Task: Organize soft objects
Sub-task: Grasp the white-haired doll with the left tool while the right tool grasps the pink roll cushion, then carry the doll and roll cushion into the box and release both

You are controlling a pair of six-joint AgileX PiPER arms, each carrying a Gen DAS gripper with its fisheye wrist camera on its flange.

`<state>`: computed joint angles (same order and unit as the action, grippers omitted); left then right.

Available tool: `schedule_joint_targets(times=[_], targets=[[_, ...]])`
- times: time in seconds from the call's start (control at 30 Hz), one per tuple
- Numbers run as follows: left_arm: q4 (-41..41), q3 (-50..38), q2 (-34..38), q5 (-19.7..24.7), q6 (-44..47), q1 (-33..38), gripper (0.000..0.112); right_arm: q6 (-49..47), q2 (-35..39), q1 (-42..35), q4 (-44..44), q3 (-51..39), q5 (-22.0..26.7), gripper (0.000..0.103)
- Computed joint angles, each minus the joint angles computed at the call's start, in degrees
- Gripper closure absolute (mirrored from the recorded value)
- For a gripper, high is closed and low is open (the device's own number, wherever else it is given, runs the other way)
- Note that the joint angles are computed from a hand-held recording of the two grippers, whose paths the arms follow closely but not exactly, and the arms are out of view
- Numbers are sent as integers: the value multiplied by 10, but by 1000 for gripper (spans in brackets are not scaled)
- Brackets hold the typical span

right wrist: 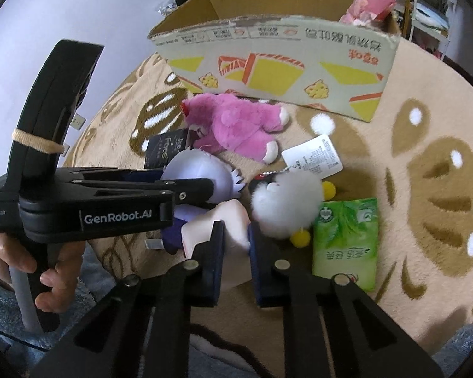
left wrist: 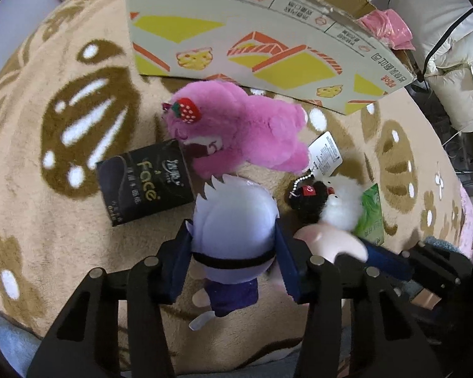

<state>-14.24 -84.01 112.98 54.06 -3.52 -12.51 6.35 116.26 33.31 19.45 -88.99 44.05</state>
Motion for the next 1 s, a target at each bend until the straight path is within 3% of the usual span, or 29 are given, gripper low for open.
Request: schedule_joint_targets(times=[0.33,0.63,0.8,1.0], targets=[[75,86,-111,-72,-58,-7,64,40,-74,-13,-39,65,-64,90],[150,156,-220,-173,-125,-3,64,170,-144,-11,-157,126,-161,90],[251,188,-263,-246,-201,-23,64,259,-183,-17,-245,160,-231,90],[401,204,-282,-318,-323,-35,64,363,-206,-22,-358,170,-278,90]])
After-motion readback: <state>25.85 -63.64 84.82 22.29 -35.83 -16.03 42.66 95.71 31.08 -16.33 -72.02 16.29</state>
